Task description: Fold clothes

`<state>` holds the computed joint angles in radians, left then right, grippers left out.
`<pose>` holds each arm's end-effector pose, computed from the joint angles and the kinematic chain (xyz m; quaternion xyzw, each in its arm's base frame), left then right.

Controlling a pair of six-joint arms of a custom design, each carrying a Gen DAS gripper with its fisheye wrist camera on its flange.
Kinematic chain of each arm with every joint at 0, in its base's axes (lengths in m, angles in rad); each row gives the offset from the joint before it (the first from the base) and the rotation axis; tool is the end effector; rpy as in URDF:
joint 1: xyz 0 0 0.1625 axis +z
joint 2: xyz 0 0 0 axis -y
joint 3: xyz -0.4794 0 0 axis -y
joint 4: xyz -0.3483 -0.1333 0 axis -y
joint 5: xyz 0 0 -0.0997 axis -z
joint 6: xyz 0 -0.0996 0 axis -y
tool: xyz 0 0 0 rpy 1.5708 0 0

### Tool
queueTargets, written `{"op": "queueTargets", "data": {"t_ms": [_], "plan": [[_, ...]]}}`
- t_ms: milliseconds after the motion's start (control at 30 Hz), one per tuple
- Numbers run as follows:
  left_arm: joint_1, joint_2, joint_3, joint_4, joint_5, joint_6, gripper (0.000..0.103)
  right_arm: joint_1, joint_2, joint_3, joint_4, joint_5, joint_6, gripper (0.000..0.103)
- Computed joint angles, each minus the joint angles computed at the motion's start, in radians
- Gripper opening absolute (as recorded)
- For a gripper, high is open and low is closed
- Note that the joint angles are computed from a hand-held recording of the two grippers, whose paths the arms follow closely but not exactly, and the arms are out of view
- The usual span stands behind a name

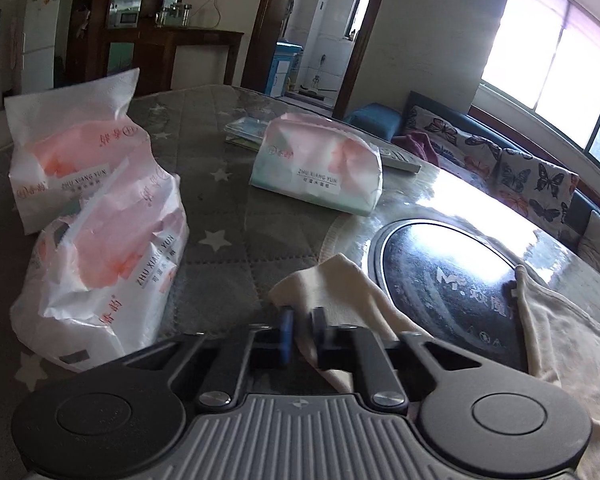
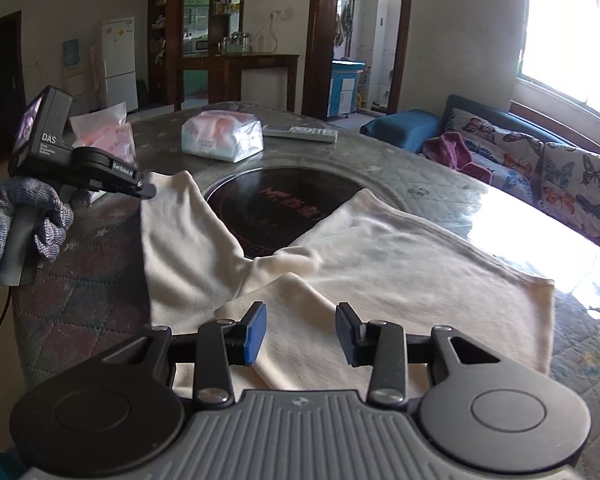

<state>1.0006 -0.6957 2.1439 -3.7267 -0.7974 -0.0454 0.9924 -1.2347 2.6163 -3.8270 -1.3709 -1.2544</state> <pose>-0.1168 -0.5579 0.1347 0.0992 0.8729 -0.4130 0.2399 -0.0700 -0.3872 0.2869 0.3388 -0.8364 0.3282 0.2793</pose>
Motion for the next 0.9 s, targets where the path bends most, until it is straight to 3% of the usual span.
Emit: {"op": "queueTargets", "data": {"t_ms": [133, 367, 667, 833, 900], "plan": [[-0.039, -0.020, 0.035, -0.058, -0.064, 0.030, 0.004, -0.049, -0.049, 0.015, 0.013, 0.043, 0.019, 0.038], [-0.162, -0.052, 0.071, -0.085, -0.267, 0.101, 0.004, -0.188, -0.139, 0.036, 0.004, 0.152, 0.083, 0.038], [-0.268, 0.041, 0.048, -0.002, -0.567, 0.138, 0.004, -0.421, -0.267, 0.048, 0.055, 0.326, 0.142, 0.038], [-0.277, 0.109, 0.035, 0.076, -0.663, 0.152, 0.005, -0.503, -0.290, 0.041, 0.087, 0.369, 0.162, 0.038], [-0.279, 0.125, 0.038, 0.115, -0.670, 0.152, 0.007, -0.520, -0.294, 0.036, 0.097, 0.377, 0.168, 0.039]]}}
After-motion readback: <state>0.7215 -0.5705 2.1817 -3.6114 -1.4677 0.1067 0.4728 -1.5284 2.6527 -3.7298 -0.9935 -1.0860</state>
